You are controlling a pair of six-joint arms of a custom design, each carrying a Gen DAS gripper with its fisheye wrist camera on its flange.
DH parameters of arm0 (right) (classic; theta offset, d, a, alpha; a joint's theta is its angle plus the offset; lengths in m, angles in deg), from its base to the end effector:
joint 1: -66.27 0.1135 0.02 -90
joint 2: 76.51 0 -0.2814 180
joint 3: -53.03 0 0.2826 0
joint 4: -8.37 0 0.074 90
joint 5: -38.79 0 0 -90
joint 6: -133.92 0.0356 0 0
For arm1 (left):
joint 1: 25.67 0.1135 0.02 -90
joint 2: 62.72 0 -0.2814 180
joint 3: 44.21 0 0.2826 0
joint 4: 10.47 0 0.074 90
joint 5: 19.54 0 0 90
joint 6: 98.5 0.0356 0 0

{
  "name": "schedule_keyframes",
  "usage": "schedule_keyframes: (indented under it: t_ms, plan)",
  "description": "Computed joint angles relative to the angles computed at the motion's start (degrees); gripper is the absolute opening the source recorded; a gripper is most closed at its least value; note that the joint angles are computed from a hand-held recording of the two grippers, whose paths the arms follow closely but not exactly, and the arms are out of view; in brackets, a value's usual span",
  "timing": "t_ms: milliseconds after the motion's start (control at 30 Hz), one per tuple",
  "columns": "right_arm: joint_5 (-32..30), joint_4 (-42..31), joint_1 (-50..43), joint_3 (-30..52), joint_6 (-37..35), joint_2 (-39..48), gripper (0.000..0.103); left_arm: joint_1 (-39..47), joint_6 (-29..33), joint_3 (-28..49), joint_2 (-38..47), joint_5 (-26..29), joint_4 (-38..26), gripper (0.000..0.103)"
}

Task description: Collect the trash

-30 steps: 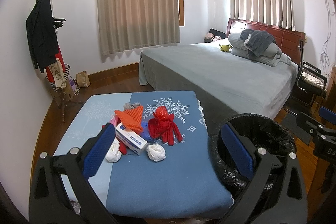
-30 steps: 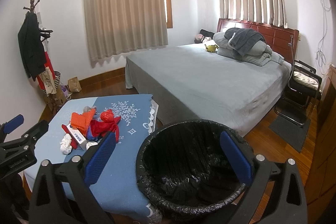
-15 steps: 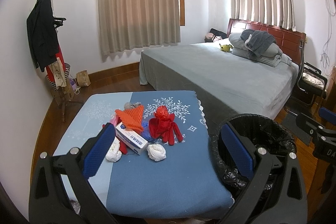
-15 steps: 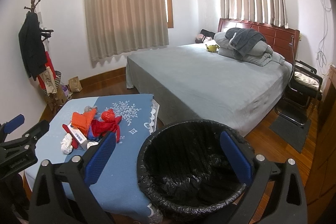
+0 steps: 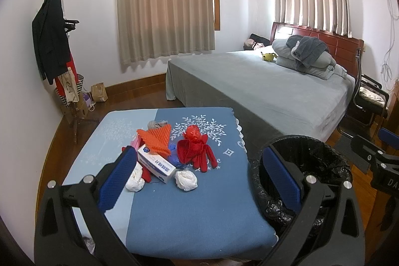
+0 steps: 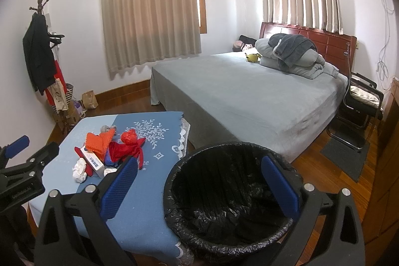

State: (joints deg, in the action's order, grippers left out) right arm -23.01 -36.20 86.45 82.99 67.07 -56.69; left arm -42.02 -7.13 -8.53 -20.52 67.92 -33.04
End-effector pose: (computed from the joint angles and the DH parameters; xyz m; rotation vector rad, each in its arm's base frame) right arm 0.1188 0.0257 0.1991 0.3284 2.0675 -0.0808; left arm 0.1809 -0.0514 0.2172 0.2935 2.0591 -0.1137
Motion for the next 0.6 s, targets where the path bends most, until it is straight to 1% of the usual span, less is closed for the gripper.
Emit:
schedule_keyframes:
  t_ms: [33, 67, 133, 267, 300, 400, 500, 533, 600]
  plan:
    - [0.6, 0.1, 0.5, 0.0, 0.4, 0.2, 0.097, 0.0, 0.0, 0.0, 0.0, 0.0, 0.0, 0.098]
    - [3.0, 0.8, 3.9, 0.1, 2.4, 2.1, 0.097, 0.0, 0.0, 0.0, 0.0, -0.1, -0.1, 0.098]
    - [4.0, 1.9, 5.2, -0.1, 3.3, 3.4, 0.097, 0.0, -0.1, 0.0, 0.1, -0.1, 0.0, 0.098]
    - [2.9, 3.1, 4.4, -0.3, 2.7, 4.0, 0.097, 2.2, 0.6, -0.1, 1.0, 1.8, 1.0, 0.098]
    - [2.9, 4.8, 4.7, -0.6, 2.8, 5.3, 0.097, 2.8, 0.8, 0.1, 0.9, 2.3, 0.5, 0.098]
    - [1.7, 7.3, 3.9, -0.8, 1.8, 6.8, 0.097, 5.0, 1.3, 0.1, 2.9, 3.7, 2.3, 0.098]
    - [-0.3, 16.1, 3.3, -1.7, 0.2, 13.2, 0.097, 7.6, 1.1, -1.0, 6.3, 4.4, 6.5, 0.098]
    - [-0.5, 17.2, 3.3, -1.8, 0.1, 14.2, 0.097, 9.1, 1.4, -1.1, 7.9, 5.0, 7.9, 0.098]
    - [-1.7, 22.6, 3.2, -2.6, -0.6, 18.1, 0.097, 12.2, 1.9, -1.2, 11.3, 6.2, 11.1, 0.098]
